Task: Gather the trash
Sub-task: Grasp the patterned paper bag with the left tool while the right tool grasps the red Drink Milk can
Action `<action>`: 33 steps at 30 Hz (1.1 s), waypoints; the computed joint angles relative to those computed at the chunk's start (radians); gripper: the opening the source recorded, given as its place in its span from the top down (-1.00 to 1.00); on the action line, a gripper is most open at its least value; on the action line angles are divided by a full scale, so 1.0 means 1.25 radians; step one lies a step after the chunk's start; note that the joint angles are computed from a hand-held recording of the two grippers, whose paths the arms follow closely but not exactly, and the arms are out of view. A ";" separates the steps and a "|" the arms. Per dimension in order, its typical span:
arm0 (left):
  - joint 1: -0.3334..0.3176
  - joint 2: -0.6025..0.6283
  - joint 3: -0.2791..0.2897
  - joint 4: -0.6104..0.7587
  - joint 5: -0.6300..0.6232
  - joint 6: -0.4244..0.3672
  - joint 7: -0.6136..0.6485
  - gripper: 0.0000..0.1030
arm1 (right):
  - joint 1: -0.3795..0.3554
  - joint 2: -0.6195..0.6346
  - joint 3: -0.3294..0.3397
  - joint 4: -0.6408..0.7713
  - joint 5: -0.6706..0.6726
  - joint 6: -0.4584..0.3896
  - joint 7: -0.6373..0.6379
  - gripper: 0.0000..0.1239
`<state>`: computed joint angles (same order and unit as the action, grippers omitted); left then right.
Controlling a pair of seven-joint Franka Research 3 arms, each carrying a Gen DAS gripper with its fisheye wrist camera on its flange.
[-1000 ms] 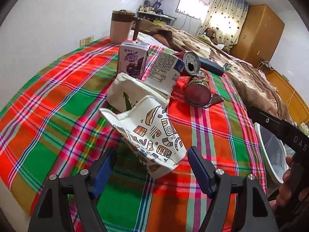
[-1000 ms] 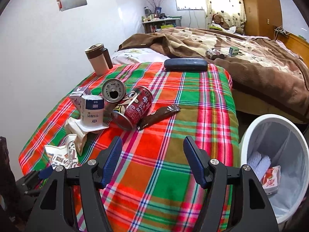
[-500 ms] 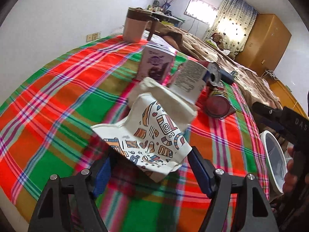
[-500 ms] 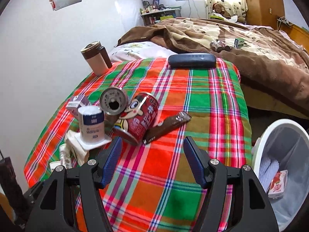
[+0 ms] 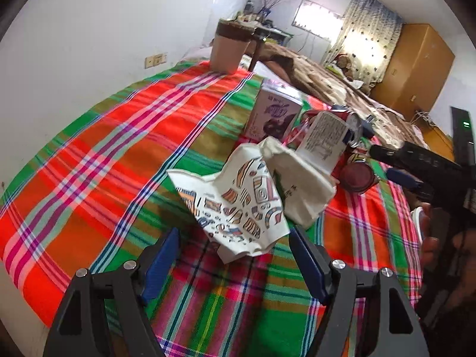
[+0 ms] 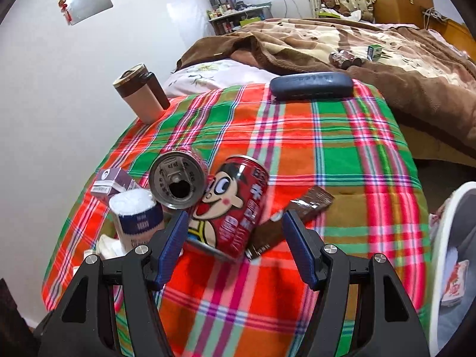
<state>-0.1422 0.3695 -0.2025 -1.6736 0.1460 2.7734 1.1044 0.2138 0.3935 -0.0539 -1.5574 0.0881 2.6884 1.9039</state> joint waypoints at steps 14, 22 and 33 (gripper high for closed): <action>-0.017 0.062 0.021 0.095 0.033 -0.054 -0.025 -0.48 | 0.054 0.094 -0.060 0.143 -0.149 -0.130 0.100 -0.09; -0.020 0.085 0.027 0.121 0.048 -0.056 -0.046 -0.47 | 0.041 0.090 -0.048 0.127 -0.165 -0.112 0.114 -0.09; -0.008 0.100 0.016 0.136 0.038 -0.049 -0.026 -0.07 | 0.067 0.084 -0.068 0.107 -0.216 -0.093 0.133 0.10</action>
<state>-0.1516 0.4940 -0.1820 -1.5030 0.1932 2.7125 1.0724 0.2974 0.4991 -0.1389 -1.4231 -0.1814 2.5718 2.0706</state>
